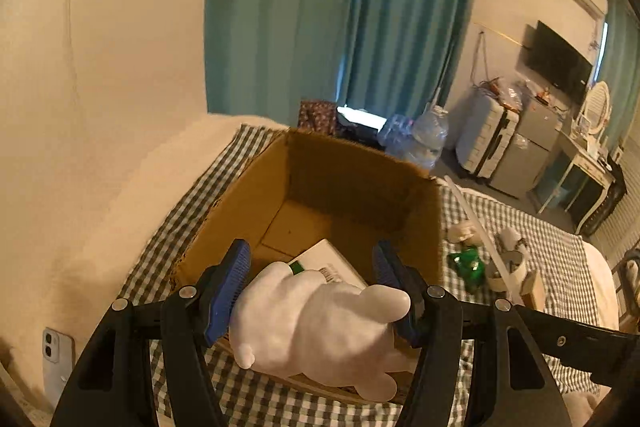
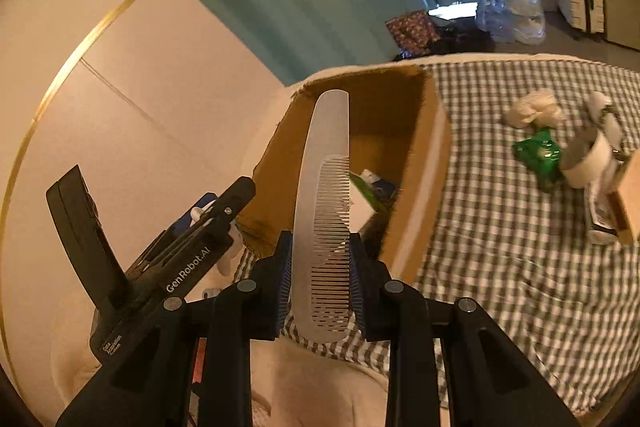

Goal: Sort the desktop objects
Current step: 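Carry the cotton bag and comb over the cardboard box with both tools, then open both tools to drop the cotton bag and comb into the box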

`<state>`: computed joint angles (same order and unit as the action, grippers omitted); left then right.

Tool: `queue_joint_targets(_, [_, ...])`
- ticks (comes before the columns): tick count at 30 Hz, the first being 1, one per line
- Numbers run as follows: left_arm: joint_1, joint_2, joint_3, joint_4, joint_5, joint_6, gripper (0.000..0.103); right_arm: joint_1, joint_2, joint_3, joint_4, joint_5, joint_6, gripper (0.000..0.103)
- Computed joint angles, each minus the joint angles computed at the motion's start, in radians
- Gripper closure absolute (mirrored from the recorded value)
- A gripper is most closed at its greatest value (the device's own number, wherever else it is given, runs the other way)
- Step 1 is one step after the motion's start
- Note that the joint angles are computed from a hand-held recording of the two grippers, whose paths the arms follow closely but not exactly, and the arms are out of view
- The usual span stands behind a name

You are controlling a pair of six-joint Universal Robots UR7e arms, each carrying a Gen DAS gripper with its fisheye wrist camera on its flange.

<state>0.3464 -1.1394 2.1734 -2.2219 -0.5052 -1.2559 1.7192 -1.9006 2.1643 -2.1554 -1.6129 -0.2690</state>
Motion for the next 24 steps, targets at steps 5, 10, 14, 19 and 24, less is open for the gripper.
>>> queue_joint_targets(5, [0.053,0.015,0.017,-0.079,-0.037,0.044,0.038,-0.011,0.075,-0.009,-0.030,0.003,0.021,0.077])
queue_joint_targets(10, [0.090,0.034,0.020,-0.112,-0.044,0.037,0.035,-0.049,0.139,-0.037,-0.050,0.065,0.037,0.075])
queue_joint_targets(14, [0.091,0.027,0.021,-0.059,-0.030,-0.040,0.015,-0.063,0.131,-0.052,-0.058,0.114,0.059,0.055])
queue_joint_targets(19, [0.073,0.024,-0.009,0.018,-0.028,-0.082,0.015,-0.079,0.061,-0.067,-0.039,0.095,0.036,0.055])
queue_joint_targets(24, [0.007,0.056,-0.048,0.070,-0.025,-0.088,0.013,-0.146,-0.086,-0.077,0.013,0.074,-0.022,0.055])
